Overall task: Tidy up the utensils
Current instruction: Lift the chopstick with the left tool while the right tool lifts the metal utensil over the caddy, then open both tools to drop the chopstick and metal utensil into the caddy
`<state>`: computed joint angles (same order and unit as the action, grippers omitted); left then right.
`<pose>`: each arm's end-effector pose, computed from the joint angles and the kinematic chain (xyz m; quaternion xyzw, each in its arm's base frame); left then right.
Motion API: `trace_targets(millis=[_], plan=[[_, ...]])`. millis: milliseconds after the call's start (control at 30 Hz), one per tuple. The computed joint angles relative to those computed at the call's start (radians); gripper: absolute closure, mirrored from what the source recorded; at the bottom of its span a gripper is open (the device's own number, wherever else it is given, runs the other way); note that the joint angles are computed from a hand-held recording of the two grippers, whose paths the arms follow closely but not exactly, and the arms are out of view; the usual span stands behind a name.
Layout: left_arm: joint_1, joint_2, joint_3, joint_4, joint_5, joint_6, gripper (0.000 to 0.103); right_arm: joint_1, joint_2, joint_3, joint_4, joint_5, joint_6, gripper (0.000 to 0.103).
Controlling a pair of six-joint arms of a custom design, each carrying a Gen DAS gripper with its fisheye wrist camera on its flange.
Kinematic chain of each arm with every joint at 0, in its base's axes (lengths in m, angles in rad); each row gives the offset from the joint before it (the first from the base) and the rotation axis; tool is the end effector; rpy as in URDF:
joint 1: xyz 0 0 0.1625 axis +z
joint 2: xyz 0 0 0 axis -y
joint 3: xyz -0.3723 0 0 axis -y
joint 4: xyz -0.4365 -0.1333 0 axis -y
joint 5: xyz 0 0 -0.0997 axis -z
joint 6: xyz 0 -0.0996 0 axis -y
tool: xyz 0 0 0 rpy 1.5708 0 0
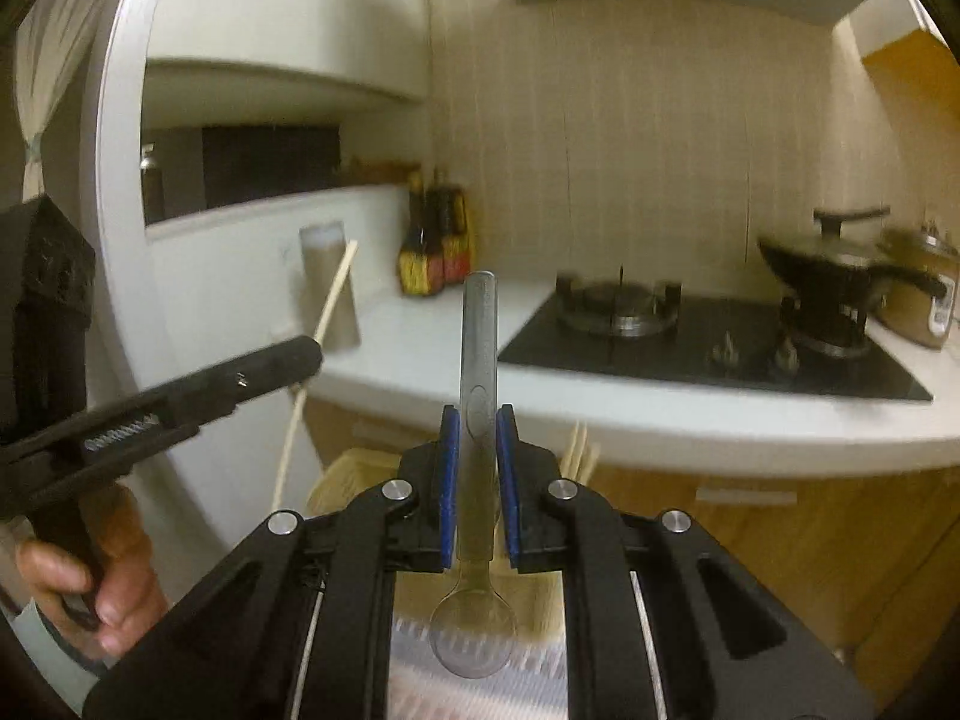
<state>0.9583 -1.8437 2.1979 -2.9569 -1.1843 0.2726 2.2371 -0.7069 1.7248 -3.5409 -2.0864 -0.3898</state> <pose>-0.1128 -0.4577 0.4079 0.2799 0.8120 -0.5055 0.0828 0.4622 -0.4516 0.0638 0.3321 -0.8012 0.4702 0.1634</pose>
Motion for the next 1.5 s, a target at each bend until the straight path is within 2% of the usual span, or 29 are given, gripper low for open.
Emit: trace_targets(millis=[100, 300, 400, 600, 867, 1067, 1100, 1167, 1233, 1367, 1500], plan=[[0.037, 0.07, -0.026, -0.102, -0.053, 0.017, 0.099, -0.016, 0.037, -0.042, -0.063, 0.025, -0.037, 0.093], [0.075, 0.185, -0.062, -0.295, -0.101, 0.057, 0.099, -0.053, 0.119, -0.128, -0.147, 0.065, -0.075, 0.093], [0.077, 0.235, -0.073, -0.38, -0.064, 0.081, 0.099, -0.07, 0.156, -0.159, -0.168, 0.066, -0.098, 0.093], [0.108, 0.297, -0.079, -0.465, -0.064, 0.089, 0.099, -0.095, 0.186, -0.171, -0.191, 0.079, -0.113, 0.093], [0.118, 0.32, -0.063, -0.501, -0.071, 0.126, 0.099, -0.111, 0.197, -0.153, -0.208, 0.096, -0.108, 0.093], [0.127, 0.259, -0.026, -0.424, -0.108, 0.104, 0.098, -0.117, 0.154, -0.081, -0.199, 0.105, -0.061, 0.091], [0.128, 0.25, -0.022, -0.41, -0.112, 0.1, 0.098, -0.117, 0.145, -0.067, -0.196, 0.104, -0.055, 0.088], [0.128, 0.212, -0.004, -0.363, -0.118, 0.091, 0.089, -0.116, 0.116, -0.024, -0.185, 0.103, -0.04, 0.075], [0.124, 0.175, 0.019, -0.336, -0.114, 0.084, 0.065, -0.113, 0.093, 0.014, -0.187, 0.098, -0.025, 0.058], [0.106, 0.078, 0.072, -0.266, -0.102, 0.073, 0.06, -0.102, 0.043, 0.101, -0.195, 0.087, 0.01, 0.057], [0.071, -0.049, 0.144, -0.197, -0.065, 0.055, 0.041, -0.076, -0.002, 0.188, -0.203, 0.054, 0.046, 0.057]])
